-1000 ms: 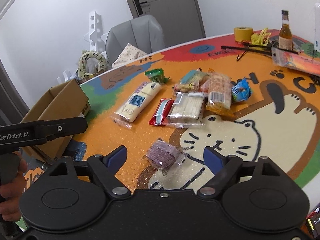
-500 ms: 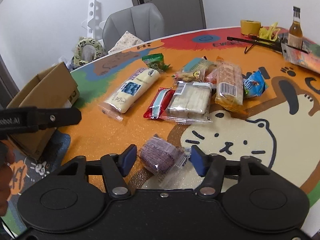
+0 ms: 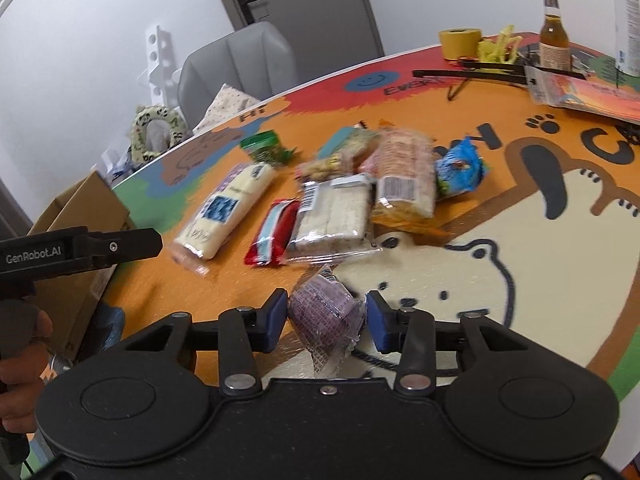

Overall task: Organize snacks
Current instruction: 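Move the right tool to the purple-wrapped pastry and grasp it, then grasp the wrapped cake bar with the left tool while the right tool holds the purple pastry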

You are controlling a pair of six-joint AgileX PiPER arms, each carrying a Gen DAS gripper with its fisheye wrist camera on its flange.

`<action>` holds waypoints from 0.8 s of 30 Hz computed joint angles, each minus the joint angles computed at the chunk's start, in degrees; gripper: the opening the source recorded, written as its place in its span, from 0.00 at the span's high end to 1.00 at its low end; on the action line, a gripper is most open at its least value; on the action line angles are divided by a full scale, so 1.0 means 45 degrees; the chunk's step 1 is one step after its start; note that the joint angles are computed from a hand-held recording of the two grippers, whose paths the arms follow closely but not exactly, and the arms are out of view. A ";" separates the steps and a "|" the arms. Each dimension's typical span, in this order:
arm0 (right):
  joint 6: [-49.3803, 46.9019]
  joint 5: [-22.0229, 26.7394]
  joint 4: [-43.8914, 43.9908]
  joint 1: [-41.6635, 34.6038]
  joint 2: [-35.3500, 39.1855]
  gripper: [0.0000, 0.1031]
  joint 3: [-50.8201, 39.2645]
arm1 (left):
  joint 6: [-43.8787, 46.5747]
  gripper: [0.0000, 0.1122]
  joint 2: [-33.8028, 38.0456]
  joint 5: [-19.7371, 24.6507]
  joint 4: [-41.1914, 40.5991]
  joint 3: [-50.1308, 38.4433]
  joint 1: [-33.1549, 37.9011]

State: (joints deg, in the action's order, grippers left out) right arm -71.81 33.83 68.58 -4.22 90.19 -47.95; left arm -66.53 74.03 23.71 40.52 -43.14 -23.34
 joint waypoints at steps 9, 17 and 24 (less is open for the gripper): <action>0.0734 -0.0190 -0.0440 -0.0560 0.0115 0.61 -0.0421 | -0.0665 0.14 0.1696 -0.0407 0.1063 -0.0986 0.0145; 0.1278 -0.1311 -0.1123 -0.0120 0.0086 0.46 -0.0305 | -0.1906 0.22 0.3122 -0.0664 0.2726 -0.1682 0.0135; -0.0085 -0.2616 -0.0097 0.0601 -0.0170 0.39 0.0396 | -0.2331 0.56 0.3755 -0.0409 0.3301 -0.1807 0.0097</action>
